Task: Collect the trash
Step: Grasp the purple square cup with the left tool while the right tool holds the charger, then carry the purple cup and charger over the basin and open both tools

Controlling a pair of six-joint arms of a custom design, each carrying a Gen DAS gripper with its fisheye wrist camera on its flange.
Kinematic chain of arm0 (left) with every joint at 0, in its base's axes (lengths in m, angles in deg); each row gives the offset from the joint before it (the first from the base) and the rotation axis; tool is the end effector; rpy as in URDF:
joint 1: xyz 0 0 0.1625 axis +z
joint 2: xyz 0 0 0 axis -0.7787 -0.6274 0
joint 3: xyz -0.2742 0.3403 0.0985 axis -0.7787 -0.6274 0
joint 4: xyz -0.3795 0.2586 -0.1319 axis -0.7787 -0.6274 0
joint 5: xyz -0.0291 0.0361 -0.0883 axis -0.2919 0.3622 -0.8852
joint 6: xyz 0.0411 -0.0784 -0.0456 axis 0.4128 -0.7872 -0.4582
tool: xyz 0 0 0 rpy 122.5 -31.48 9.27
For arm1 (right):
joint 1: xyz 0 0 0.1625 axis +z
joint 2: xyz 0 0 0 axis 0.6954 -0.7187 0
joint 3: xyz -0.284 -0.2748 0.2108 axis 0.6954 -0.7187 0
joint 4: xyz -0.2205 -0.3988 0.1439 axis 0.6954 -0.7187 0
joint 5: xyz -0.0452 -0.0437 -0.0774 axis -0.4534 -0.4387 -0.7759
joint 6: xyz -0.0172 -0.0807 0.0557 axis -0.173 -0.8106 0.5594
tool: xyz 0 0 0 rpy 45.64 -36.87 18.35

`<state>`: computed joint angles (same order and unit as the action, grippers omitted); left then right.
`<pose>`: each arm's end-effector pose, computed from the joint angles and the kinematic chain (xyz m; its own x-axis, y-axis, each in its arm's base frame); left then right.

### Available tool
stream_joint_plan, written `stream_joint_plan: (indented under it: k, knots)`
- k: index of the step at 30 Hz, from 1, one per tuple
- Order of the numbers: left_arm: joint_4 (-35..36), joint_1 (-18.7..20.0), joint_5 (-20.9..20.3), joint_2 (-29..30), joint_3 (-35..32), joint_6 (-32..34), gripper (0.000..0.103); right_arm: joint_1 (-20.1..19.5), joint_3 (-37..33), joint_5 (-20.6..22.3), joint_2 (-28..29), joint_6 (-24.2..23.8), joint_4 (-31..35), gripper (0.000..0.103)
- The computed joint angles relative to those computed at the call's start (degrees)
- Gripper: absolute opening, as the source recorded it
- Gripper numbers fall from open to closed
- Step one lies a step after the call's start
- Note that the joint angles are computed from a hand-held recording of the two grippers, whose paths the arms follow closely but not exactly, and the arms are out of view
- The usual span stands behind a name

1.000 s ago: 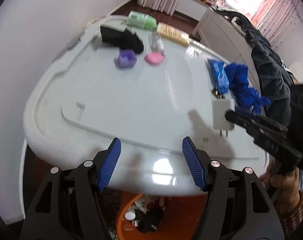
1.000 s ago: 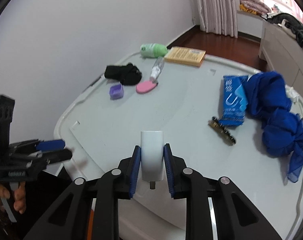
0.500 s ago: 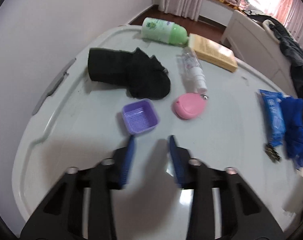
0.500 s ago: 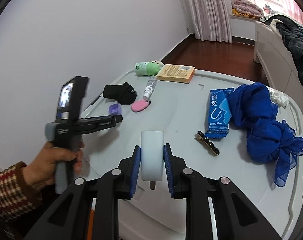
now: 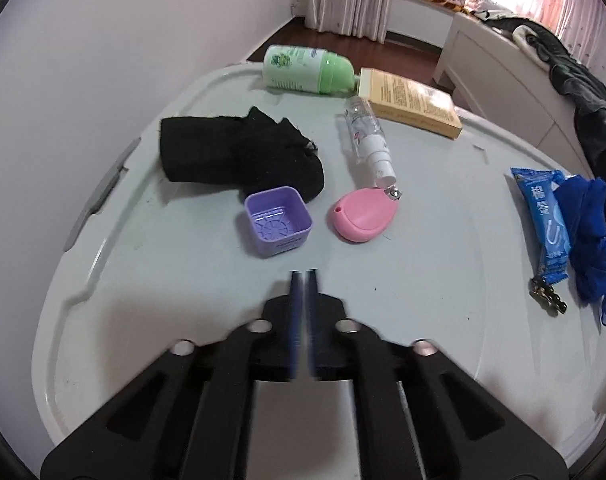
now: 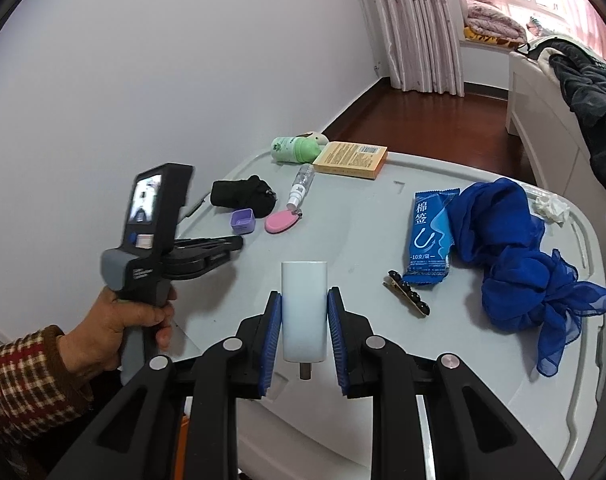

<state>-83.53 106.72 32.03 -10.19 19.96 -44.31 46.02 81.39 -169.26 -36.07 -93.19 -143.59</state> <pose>-0.3641 -0.8850 0.0795 -0.7180 0.2656 -0.6433 0.5153 0.8243 -0.2347 0.1055 -0.7416 0.3657 -0.8587 -0.1097 0.5006 -0.4240 0.7008 -0.5738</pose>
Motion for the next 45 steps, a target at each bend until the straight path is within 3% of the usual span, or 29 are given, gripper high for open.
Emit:
stream_joint_plan:
  k: [1,2,3,9,10,12,16,25,32,34,39,42,43,45]
  knots:
    - [-0.5,0.0,1.4,0.8,-0.7,-0.5,0.040,0.0,0.1,0.1,-0.1,0.0,-0.2,0.024]
    - [-2.0,-0.2,3.0,1.1,-0.7,-0.3,0.062,0.0,0.3,-0.1,-0.2,-0.2,-0.6,0.024]
    - [-4.5,-0.3,4.1,1.5,-0.5,0.8,0.066,0.0,0.3,-0.1,-0.3,-0.2,-0.7,0.024]
    - [-6.0,0.7,4.8,5.5,-6.8,2.7,0.064,-0.5,-0.8,-0.2,0.1,0.6,0.8,0.024]
    - [-7.5,0.7,6.0,6.1,-7.3,3.7,0.058,-0.4,-1.0,-0.3,0.3,0.3,0.9,0.024]
    - [-8.7,0.6,8.6,6.9,-8.2,5.2,0.034,-0.3,-1.2,-0.5,0.6,-0.3,0.8,0.024]
    - [-9.3,0.5,7.8,3.8,-3.8,2.5,0.033,-0.4,-1.5,-0.2,0.6,-0.2,1.4,0.024]
    - [-11.6,-3.4,1.7,-12.6,19.8,2.2,0.033,0.7,1.2,1.4,-1.0,-2.5,0.4,0.024]
    - [-2.5,-7.8,-4.7,-26.4,39.3,-3.0,0.034,2.5,8.9,0.6,-5.0,-5.1,-1.5,0.024]
    - [0.0,-8.4,-6.6,-28.3,42.6,-5.2,0.034,2.4,12.4,1.2,-6.7,-4.0,-2.2,0.024]
    - [6.4,-7.5,-10.0,-29.8,46.4,-9.9,0.034,0.6,21.4,1.8,-9.9,1.9,-1.2,0.024]
    - [12.3,-6.3,-11.2,-28.9,45.1,-15.0,0.036,0.4,23.9,-1.6,-9.4,3.0,-1.3,0.025]
    - [12.4,-6.1,-10.7,-28.9,45.0,-15.9,0.038,0.6,23.8,-3.6,-8.8,3.4,-0.6,0.028]
    - [11.9,-6.4,-9.0,-29.1,45.5,-16.3,0.053,0.3,23.5,-4.3,-8.4,4.4,-0.7,0.046]
